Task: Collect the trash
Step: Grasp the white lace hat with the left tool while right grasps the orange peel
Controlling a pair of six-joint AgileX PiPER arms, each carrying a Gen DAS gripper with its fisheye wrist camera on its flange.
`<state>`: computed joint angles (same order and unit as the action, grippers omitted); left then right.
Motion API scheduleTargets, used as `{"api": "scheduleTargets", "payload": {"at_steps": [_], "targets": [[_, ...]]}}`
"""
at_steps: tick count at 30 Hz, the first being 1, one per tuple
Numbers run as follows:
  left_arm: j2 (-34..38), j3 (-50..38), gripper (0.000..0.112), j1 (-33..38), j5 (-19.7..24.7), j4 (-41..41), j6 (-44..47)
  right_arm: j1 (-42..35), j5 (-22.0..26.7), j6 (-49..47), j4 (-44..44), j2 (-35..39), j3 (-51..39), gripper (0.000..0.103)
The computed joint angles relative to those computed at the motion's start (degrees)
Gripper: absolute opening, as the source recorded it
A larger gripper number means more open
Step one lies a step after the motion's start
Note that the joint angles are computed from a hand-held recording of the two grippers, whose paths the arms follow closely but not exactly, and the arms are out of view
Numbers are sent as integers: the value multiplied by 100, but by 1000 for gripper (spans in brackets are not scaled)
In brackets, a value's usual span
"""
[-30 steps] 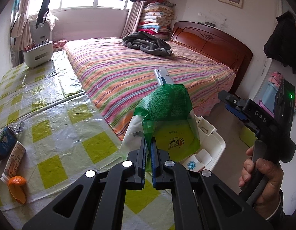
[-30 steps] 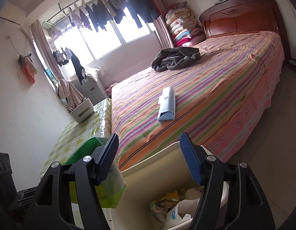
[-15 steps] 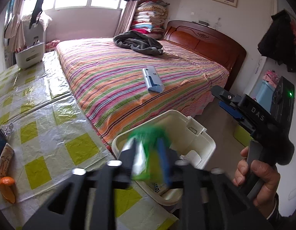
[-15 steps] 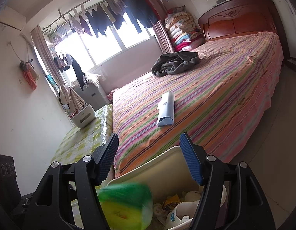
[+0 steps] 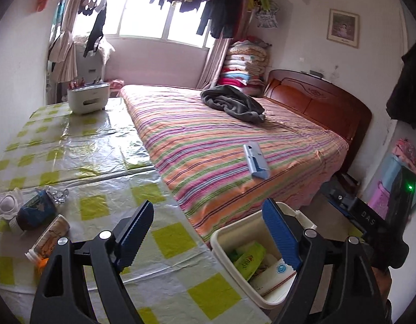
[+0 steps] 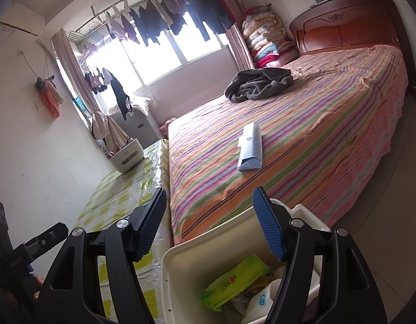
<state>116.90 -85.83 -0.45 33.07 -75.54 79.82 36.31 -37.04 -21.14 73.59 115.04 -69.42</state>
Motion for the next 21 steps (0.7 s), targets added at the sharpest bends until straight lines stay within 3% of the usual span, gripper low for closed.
{"api": "scheduleTargets", "payload": {"at_steps": [11, 21], "targets": [[189, -464, 80, 460, 11, 894, -736, 113, 722, -1157, 581, 705, -1391, 67], [813, -1567, 80, 1316, 130, 1871, -1929, 243, 1258, -2594, 1621, 1418, -2769, 68]]}}
